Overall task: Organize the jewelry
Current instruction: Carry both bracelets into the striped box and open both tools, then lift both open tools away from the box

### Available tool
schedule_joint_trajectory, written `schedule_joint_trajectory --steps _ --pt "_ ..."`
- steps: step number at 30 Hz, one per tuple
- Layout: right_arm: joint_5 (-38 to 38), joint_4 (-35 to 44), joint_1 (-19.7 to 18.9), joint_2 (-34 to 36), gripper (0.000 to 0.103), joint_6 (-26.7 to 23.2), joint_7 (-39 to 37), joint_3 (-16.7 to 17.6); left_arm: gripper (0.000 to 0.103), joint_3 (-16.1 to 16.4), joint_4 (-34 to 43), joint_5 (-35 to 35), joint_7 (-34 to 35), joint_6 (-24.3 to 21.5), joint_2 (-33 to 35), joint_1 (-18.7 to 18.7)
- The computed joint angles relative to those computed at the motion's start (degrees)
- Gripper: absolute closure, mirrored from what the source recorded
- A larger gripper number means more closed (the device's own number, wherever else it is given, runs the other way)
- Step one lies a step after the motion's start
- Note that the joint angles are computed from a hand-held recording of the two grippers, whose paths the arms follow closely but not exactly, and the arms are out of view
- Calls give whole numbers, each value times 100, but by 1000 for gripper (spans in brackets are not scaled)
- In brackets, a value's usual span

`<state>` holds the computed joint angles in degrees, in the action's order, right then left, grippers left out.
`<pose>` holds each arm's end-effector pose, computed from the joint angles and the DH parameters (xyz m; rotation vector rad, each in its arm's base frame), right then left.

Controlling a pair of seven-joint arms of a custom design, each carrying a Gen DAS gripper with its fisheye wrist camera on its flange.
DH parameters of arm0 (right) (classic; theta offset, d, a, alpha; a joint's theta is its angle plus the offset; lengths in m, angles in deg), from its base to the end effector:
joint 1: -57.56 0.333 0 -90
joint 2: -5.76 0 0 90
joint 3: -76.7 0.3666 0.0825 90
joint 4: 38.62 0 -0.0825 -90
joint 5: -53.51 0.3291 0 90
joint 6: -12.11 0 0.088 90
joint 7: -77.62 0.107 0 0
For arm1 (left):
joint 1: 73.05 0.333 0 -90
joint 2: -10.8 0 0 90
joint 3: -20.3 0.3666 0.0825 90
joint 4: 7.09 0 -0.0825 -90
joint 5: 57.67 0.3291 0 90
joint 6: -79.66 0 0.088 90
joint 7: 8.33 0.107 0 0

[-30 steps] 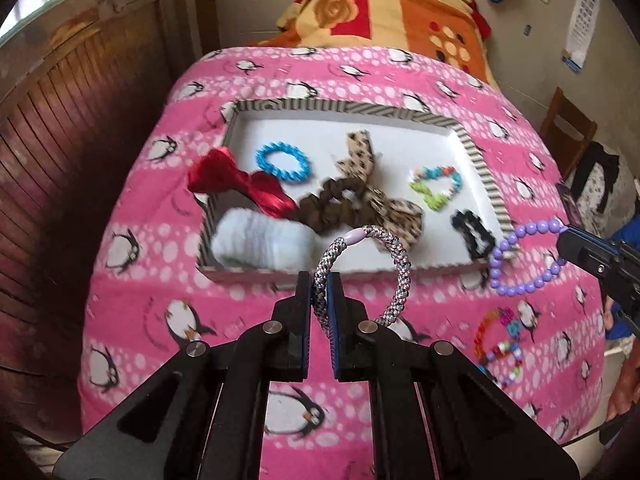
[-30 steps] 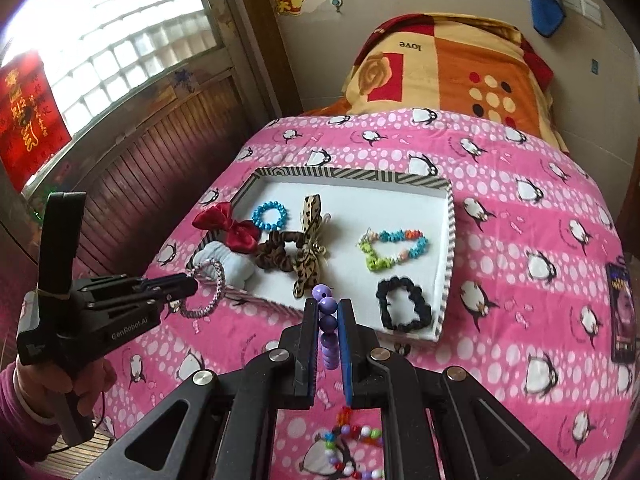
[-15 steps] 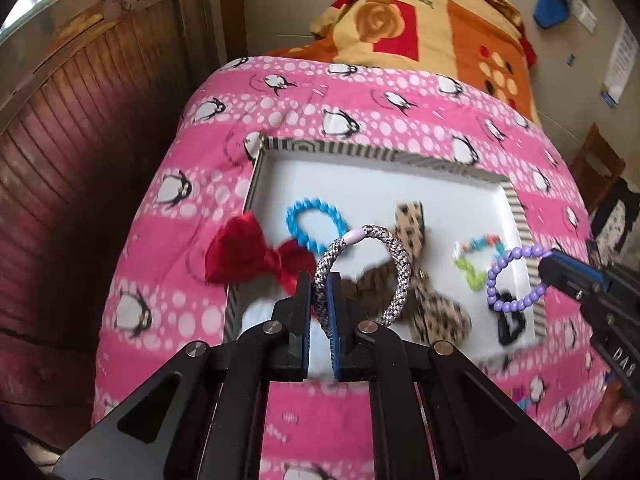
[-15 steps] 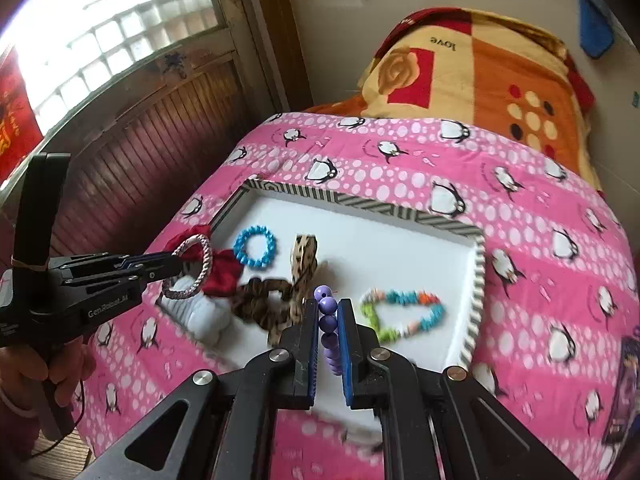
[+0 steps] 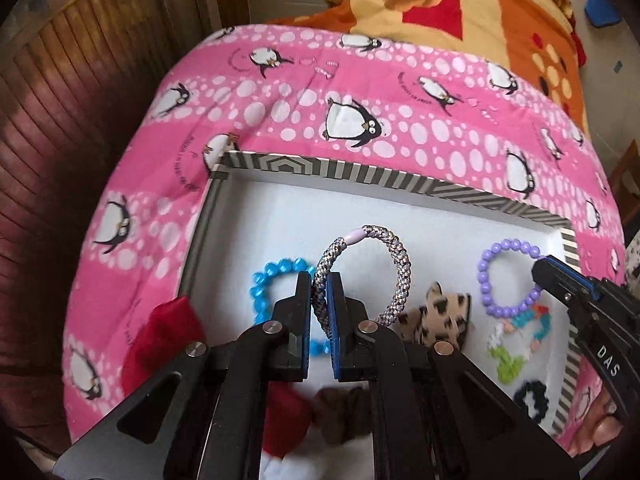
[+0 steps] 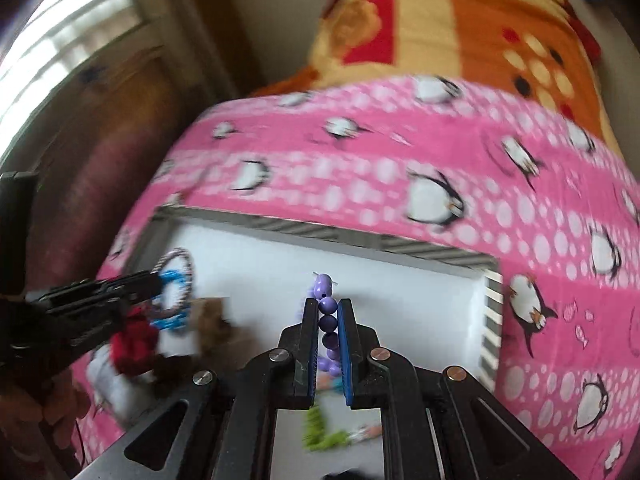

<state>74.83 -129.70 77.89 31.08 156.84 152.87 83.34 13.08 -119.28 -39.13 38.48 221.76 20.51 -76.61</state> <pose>0.6241 0.2953 0.5050 -2.1662 1.3549 -0.0631 0.5757 -0.1060 0.5071 -2.2934 1.6032 -0.3783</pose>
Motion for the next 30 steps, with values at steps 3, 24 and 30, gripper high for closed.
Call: schedule_joint_trajectory --steps 3,24,30 --pt "-43 -11 -27 92 95 54 156 -99 97 -1 96 -32 59 10 181 12" --pt "353 -2295 66 -1743 67 924 -41 82 59 -134 -1164 891 -738 215 -1142 -183" --pt "467 -3059 209 -2462 64 1095 29 122 57 -345 -1808 1104 -1055 303 -1821 -277"
